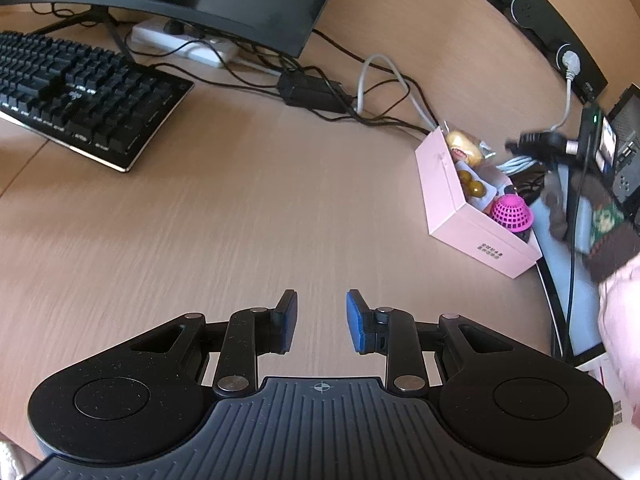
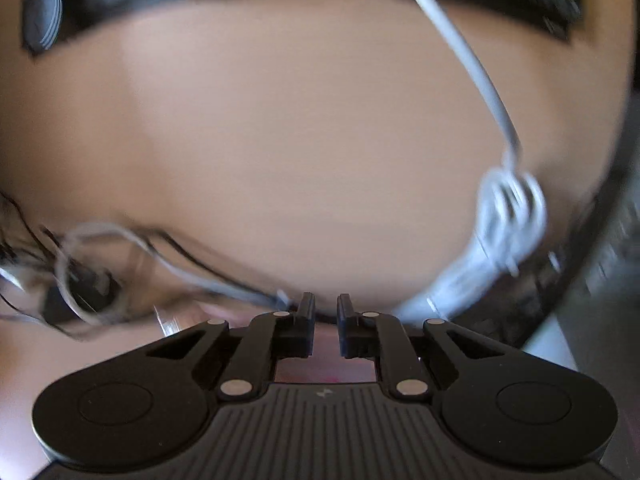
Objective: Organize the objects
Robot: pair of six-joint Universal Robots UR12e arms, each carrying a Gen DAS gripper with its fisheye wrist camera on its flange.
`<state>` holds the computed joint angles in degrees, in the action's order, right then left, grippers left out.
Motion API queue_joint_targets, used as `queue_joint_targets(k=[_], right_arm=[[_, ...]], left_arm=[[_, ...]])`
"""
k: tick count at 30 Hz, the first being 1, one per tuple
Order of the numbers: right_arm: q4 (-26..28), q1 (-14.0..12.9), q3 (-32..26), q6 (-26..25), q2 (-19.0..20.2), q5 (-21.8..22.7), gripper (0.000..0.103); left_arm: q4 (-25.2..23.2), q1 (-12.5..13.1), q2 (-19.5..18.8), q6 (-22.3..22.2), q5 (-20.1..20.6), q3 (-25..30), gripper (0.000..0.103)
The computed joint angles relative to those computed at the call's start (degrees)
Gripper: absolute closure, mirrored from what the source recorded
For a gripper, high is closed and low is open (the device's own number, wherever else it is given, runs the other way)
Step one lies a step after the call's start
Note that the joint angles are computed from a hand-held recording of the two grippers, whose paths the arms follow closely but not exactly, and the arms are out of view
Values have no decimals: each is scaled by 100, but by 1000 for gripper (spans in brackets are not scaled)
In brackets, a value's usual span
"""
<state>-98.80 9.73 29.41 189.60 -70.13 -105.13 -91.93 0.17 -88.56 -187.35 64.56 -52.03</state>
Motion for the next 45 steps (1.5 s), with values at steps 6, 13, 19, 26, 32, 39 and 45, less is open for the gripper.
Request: queue_joint_targets(k=[6, 13, 19, 26, 32, 39, 45], right_arm=[[-180, 60, 212, 109, -177, 315, 64], [-74, 271, -199, -485, 138, 714, 41], [441, 399, -544, -1337, 403, -409, 57], [352, 185, 64, -413, -132, -450, 54], [-685, 258, 1322, -145, -1108, -130, 31], [-1027, 445, 2505, -95, -1946, -284, 9], [-724, 567, 3133, 724, -2322, -359, 0]], left_arm=[[-124, -157, -133, 182, -148, 121, 74], [-345, -461, -280, 682, -319, 321, 74], [-383, -472, -236, 615, -264, 288, 74], [-478, -573, -385, 494, -220, 443, 74], [-167, -955, -966, 690, -379, 1171, 74], [139, -1482, -1884, 586, 78, 2393, 74], [597, -1839, -1953, 706, 827, 2306, 74]])
